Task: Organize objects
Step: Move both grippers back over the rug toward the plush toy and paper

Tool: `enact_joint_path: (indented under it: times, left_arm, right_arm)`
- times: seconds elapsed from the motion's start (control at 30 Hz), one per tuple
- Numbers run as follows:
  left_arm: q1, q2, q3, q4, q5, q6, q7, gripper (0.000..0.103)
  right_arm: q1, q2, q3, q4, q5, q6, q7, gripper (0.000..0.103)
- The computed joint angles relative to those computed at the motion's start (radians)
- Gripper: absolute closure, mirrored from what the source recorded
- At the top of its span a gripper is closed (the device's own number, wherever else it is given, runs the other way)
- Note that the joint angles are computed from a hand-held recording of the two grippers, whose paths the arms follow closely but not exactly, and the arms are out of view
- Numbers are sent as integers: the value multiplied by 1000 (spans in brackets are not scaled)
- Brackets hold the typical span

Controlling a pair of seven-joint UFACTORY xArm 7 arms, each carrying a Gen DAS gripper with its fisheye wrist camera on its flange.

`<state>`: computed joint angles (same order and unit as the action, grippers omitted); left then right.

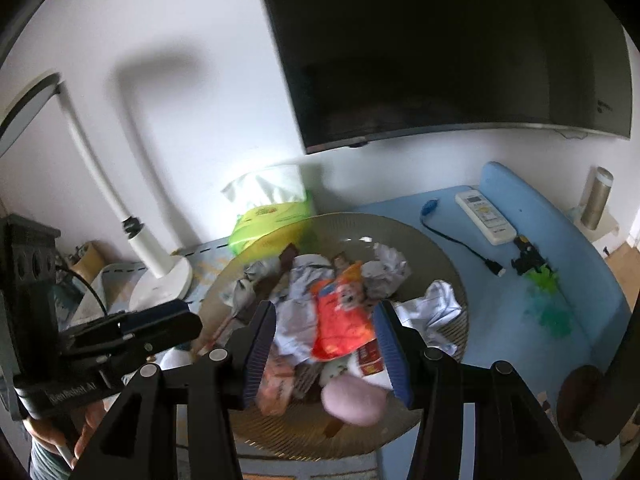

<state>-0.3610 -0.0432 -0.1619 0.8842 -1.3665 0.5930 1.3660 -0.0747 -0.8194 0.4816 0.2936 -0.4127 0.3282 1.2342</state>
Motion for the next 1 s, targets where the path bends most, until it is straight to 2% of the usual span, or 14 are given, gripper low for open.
enact_joint_path:
  times: [0.07, 0.1, 0.17, 0.23, 0.3, 0.37, 0.53, 0.7, 0.8, 0.9, 1.0]
  left_arm:
    - [4, -44, 7, -30, -15, -22, 21, 65]
    - [10, -62, 18, -41, -12, -12, 20, 64]
    - [29, -91, 46, -54, 13, 31, -5, 62]
    - [50, -122, 74, -68, 23, 58, -20, 55]
    - [69, -154, 99, -86, 18, 65, -11, 37]
    - [89, -186, 127, -106, 3, 74, 13, 27]
    - [157, -213, 196, -125, 17, 117, 26, 26]
    - [238, -173, 246, -107, 30, 151, 21, 26]
    - [279, -128, 247, -97, -8, 111, 61, 26]
    - [301, -60, 225, -77, -28, 48, 103, 26]
    - [308, 30, 187, -45, -28, -22, 129, 26]
  right_arm:
    - [16, -5, 20, 19, 0, 23, 3, 52]
    - [23, -5, 27, 28, -2, 30, 6, 51]
    - [27, 4, 50, 51, -7, 35, 21, 40]
    - [27, 16, 73, 75, -16, 31, 39, 38]
    - [27, 39, 96, 110, -27, 37, 50, 38]
    - [27, 70, 117, 147, -40, 37, 61, 38]
    - [12, 169, 184, 238, -90, 22, 104, 37]
    - [-34, 317, 275, 342, -183, 5, 180, 36]
    - [-79, 420, 339, 400, -259, 2, 257, 36]
    - [-163, 551, 429, 454, -385, -15, 394, 35]
    - [-243, 747, 516, 520, -600, 24, 590, 35]
